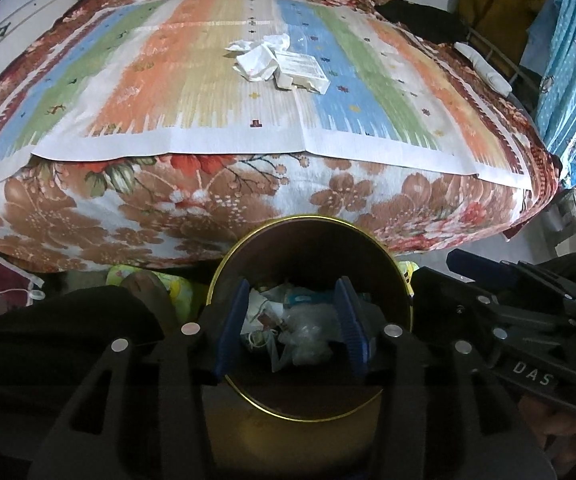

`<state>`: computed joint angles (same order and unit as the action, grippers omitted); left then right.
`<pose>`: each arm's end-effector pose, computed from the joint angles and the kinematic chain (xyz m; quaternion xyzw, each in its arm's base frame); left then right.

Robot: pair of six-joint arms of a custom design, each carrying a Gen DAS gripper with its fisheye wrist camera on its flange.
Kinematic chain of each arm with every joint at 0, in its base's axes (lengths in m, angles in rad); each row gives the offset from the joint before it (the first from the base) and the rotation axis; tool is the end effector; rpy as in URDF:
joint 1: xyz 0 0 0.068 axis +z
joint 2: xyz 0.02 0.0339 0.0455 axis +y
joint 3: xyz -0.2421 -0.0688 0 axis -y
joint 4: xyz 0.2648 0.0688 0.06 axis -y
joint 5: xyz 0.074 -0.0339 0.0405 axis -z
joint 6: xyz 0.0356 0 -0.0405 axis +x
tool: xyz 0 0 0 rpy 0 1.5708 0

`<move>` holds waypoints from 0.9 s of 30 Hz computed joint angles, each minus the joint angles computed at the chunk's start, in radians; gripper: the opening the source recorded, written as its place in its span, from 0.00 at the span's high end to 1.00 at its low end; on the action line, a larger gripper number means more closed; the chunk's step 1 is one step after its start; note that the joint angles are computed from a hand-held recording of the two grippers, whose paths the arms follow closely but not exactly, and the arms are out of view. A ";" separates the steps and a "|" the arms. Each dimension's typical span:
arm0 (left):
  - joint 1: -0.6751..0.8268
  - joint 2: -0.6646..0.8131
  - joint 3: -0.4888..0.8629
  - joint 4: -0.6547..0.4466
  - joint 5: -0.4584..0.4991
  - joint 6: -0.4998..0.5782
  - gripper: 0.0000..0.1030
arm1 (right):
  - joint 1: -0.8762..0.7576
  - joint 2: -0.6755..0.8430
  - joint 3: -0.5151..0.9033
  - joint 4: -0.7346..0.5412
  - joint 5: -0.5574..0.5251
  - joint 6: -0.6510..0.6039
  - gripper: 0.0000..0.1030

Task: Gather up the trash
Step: 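Move both open grippers forward over the white napkin and medicine box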

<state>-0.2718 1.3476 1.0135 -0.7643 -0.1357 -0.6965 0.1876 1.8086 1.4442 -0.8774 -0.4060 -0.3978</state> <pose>0.2768 -0.0721 0.2221 -0.2199 0.9449 -0.0503 0.2373 0.3710 0.0847 0.2095 -0.3104 0.9156 0.1810 0.1804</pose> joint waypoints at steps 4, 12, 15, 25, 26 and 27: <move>0.014 -0.009 0.005 -0.001 0.002 0.002 0.54 | 0.002 0.010 0.012 -0.001 -0.002 0.009 0.48; 0.036 -0.034 0.096 -0.044 -0.110 0.099 0.40 | 0.016 0.079 0.114 -0.010 0.000 0.031 0.40; 0.063 -0.020 0.143 -0.057 -0.111 0.139 0.36 | 0.024 0.109 0.165 -0.012 0.005 0.036 0.39; 0.204 0.109 0.349 -0.090 -0.088 0.296 0.24 | 0.057 0.271 0.453 -0.064 0.040 0.064 0.26; 0.233 0.130 0.373 -0.090 -0.045 0.296 0.23 | 0.060 0.295 0.492 -0.079 0.039 0.069 0.25; 0.255 0.145 0.390 -0.090 -0.007 0.295 0.23 | 0.064 0.322 0.539 -0.093 0.041 0.077 0.24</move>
